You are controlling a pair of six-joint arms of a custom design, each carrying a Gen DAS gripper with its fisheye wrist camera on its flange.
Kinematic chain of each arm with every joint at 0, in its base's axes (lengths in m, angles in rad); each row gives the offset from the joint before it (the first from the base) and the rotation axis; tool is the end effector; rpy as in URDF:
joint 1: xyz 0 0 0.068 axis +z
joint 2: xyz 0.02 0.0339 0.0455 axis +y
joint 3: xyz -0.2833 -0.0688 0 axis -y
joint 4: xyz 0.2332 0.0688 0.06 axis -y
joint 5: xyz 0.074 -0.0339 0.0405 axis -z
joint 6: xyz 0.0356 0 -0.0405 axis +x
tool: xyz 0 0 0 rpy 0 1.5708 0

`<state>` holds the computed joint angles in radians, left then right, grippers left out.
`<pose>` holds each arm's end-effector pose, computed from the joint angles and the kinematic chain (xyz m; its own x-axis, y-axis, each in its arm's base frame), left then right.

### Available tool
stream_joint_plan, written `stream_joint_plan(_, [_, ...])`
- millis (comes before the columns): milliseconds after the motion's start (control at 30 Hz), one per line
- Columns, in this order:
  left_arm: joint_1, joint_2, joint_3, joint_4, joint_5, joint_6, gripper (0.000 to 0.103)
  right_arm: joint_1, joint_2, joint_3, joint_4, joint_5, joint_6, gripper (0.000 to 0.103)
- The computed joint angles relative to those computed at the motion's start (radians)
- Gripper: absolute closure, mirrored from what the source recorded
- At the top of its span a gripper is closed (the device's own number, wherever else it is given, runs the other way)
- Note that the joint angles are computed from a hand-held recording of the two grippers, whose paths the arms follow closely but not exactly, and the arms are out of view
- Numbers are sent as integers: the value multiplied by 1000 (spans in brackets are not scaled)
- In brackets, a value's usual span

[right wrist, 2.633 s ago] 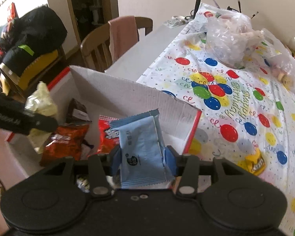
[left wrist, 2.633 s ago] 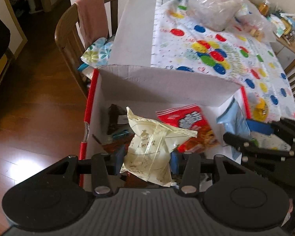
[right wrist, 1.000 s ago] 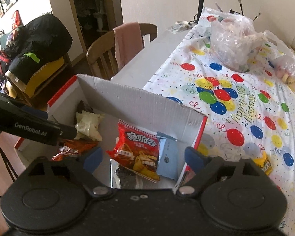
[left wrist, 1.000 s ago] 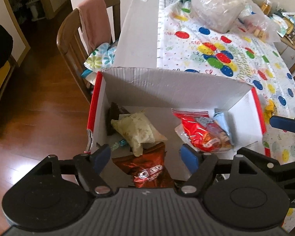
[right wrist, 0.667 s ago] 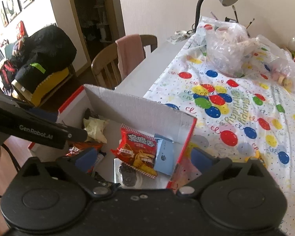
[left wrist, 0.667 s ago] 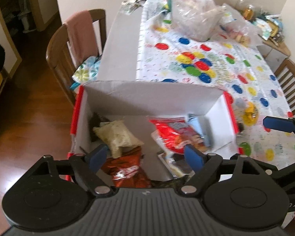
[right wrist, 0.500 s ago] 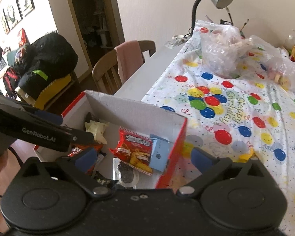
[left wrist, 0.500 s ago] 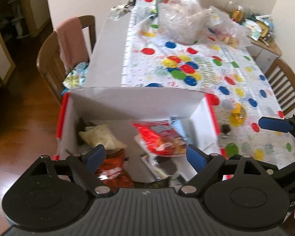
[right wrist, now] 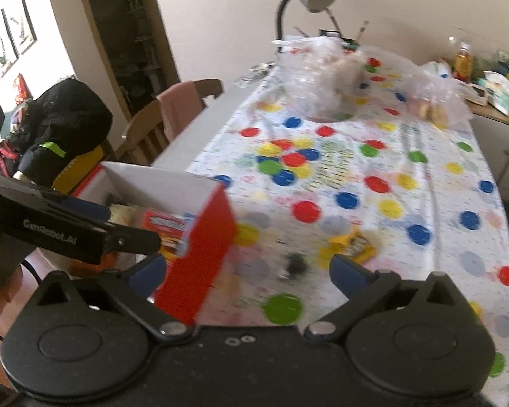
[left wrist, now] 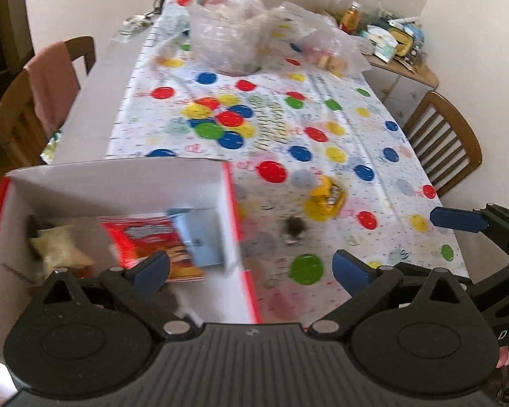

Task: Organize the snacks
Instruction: 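Withdraw both tools from the box toward the yellow packet and dark item, then grasp the dark round item with the left gripper while the right grasps the yellow packet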

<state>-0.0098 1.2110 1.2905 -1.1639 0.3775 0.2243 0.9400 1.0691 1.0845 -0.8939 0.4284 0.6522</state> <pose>0.1979 -0.0151 0.3623 -0.8215 0.2148 -0.5282 0.3735 0.9027 -0.2137 0.1204 0.1398 0.3436 -0.7118 -0.0385 -0.7014 -0.1840 0.9739 0.1333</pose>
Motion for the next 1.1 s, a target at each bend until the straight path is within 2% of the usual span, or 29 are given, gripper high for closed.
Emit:
stream_joint_plan(100, [-140,-11,-30,61,-61,-128,0,-94,-74,-35,-35,-43,-71,0])
stream_joint_plan(233, [-309,-2,-56,139,-165,-282,0,-297,-156,-86,-44,-163,-232,0])
stream_joint_plan(467, [-528,63,-107,261,-362,-477,0,-712,-182,-159,9,-457,-603,0])
stream_joint_plan(600, [-599,105,-143,314,-431,-515,0,-899,-108,-182,48,-605,-780,0])
stream_joint_plan(700, [-623,138,-164,357,-458,-525,0,-979,-34,-195,89,-674,-853,0])
stream_joint_plan(933, [-662,200,-189,454,-512,-496,0,-1011,158,-200,224,-695,-914,3])
stream_joint_plan(1100, [-666,292,-169,475,-544,-508,1,-970,280,-184,303,-691,-921,4])
